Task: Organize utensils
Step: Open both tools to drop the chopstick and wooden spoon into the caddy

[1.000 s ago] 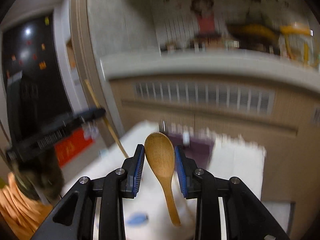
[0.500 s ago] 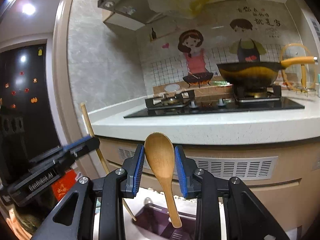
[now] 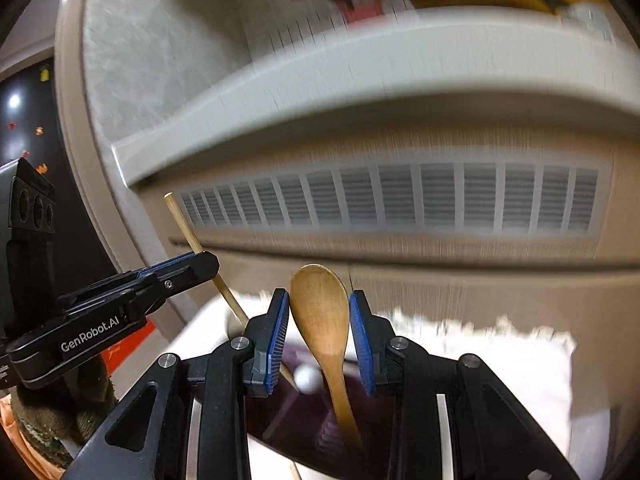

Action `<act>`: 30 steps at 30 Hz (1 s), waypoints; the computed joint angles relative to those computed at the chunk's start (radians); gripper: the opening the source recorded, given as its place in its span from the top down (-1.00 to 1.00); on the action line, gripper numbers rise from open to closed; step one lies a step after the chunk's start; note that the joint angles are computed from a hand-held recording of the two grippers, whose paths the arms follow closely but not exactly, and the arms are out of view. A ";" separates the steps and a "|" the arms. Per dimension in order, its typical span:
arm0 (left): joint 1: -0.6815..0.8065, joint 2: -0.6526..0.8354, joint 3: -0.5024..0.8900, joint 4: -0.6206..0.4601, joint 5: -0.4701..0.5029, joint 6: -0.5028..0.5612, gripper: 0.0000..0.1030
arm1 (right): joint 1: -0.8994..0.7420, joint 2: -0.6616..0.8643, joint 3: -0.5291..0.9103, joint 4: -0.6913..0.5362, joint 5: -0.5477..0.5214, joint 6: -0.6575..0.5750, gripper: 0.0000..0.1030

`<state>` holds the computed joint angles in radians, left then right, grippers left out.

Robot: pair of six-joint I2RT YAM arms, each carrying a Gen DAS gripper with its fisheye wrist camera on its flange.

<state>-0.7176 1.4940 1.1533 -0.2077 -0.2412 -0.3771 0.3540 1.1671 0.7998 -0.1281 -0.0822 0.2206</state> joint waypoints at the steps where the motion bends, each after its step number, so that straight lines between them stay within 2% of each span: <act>1: 0.002 0.015 -0.008 -0.006 0.016 -0.011 0.86 | -0.003 0.016 -0.017 0.004 -0.004 0.007 0.43; 4: 0.002 0.043 -0.024 -0.027 0.046 -0.040 0.82 | -0.007 0.033 -0.053 -0.002 -0.001 0.016 0.42; 6: -0.006 0.036 -0.047 -0.034 0.042 -0.054 0.81 | -0.011 0.024 -0.068 -0.023 -0.010 0.013 0.22; 8: -0.015 0.012 -0.071 -0.043 0.028 -0.059 0.73 | 0.016 -0.021 -0.095 -0.036 0.052 0.002 0.05; 10: -0.032 -0.035 -0.110 -0.051 0.008 -0.065 0.41 | 0.065 -0.098 -0.117 -0.069 0.154 -0.022 -0.11; 13: -0.066 -0.126 -0.169 -0.082 -0.047 -0.066 0.08 | 0.119 -0.193 -0.139 -0.125 0.249 -0.035 -0.27; 17: -0.146 -0.225 -0.246 -0.129 -0.146 -0.084 -0.23 | 0.210 -0.327 -0.173 -0.235 0.401 -0.034 -0.83; 19: -0.188 -0.274 -0.300 -0.144 -0.183 -0.106 -0.41 | 0.254 -0.374 -0.197 -0.285 0.459 -0.023 -0.97; 22: -0.249 -0.327 -0.372 -0.168 -0.232 -0.146 -0.58 | 0.320 -0.400 -0.238 -0.334 0.512 -0.023 -0.99; 25: -0.321 -0.365 -0.434 -0.204 -0.289 -0.197 -0.67 | 0.367 -0.369 -0.272 -0.372 0.549 -0.008 -0.99; 28: -0.389 -0.407 -0.494 -0.243 -0.322 -0.261 -0.75 | 0.368 -0.337 -0.299 -0.372 0.482 -0.005 -0.96; 29: -0.408 -0.414 -0.508 -0.251 -0.333 -0.280 -0.75 | 0.355 -0.309 -0.299 -0.363 0.422 -0.017 -0.71; 30: -0.435 -0.427 -0.528 -0.264 -0.350 -0.309 -0.75 | 0.346 -0.284 -0.294 -0.358 0.375 -0.028 -0.27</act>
<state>-1.1529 1.0672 0.6251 -0.4718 -0.5915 -0.6860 0.6997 0.8834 0.5055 -0.4857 0.2924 0.1924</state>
